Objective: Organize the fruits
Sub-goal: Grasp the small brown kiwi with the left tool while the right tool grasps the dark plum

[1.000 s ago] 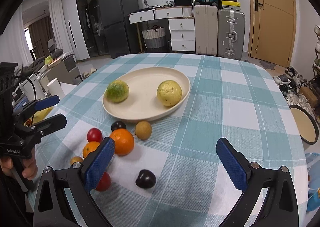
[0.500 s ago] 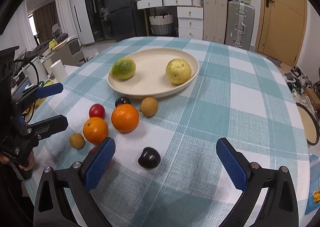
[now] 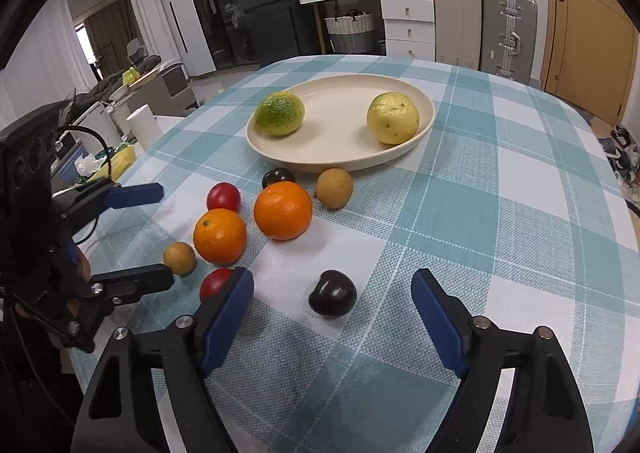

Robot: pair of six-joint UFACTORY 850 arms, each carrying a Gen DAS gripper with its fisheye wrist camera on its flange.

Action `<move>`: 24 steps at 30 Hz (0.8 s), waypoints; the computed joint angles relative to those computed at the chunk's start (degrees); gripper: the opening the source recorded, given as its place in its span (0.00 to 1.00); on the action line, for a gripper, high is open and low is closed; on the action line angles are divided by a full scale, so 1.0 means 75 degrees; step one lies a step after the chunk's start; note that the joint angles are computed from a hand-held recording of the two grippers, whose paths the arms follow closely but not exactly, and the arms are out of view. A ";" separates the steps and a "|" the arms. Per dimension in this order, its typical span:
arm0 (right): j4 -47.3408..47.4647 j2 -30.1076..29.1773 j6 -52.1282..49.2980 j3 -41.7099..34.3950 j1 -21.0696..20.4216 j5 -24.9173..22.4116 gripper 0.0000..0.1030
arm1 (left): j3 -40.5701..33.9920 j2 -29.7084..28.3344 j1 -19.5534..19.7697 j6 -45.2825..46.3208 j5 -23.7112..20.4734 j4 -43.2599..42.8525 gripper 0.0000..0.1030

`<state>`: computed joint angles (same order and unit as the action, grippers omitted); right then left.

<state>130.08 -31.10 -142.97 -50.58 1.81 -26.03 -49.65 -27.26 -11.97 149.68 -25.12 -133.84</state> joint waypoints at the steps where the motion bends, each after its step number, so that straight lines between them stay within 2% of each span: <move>1: -0.0120 -0.0006 0.0095 -0.0004 -0.0011 -0.0044 0.79 | -0.0044 -0.0032 0.0000 -0.0219 0.0073 0.0217 0.82; 3: -0.0443 -0.0010 0.0325 -0.0012 -0.0026 -0.0075 0.70 | -0.0107 -0.0083 0.0010 -0.0573 0.0158 0.0597 0.80; 6: -0.0488 -0.0001 0.0305 0.0009 -0.0015 -0.0071 0.67 | -0.0138 -0.0113 0.0030 -0.0900 0.0141 0.1032 0.76; 10: -0.0614 -0.0021 0.0358 -0.0009 -0.0021 -0.0050 0.63 | -0.0163 -0.0146 -0.0013 -0.1008 0.0251 0.1380 0.65; 17: -0.0892 -0.0103 0.0655 -0.0081 -0.0094 -0.0044 0.49 | -0.0226 -0.0209 -0.0016 -0.1435 0.0294 0.2064 0.44; 24: -0.1071 -0.0114 0.0784 -0.0096 -0.0101 -0.0056 0.49 | -0.0238 -0.0240 -0.0012 -0.1411 0.0275 0.2067 0.37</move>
<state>122.05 -31.95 -137.09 -51.30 1.05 -26.44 -51.44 -29.06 -12.06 139.10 -23.06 -118.34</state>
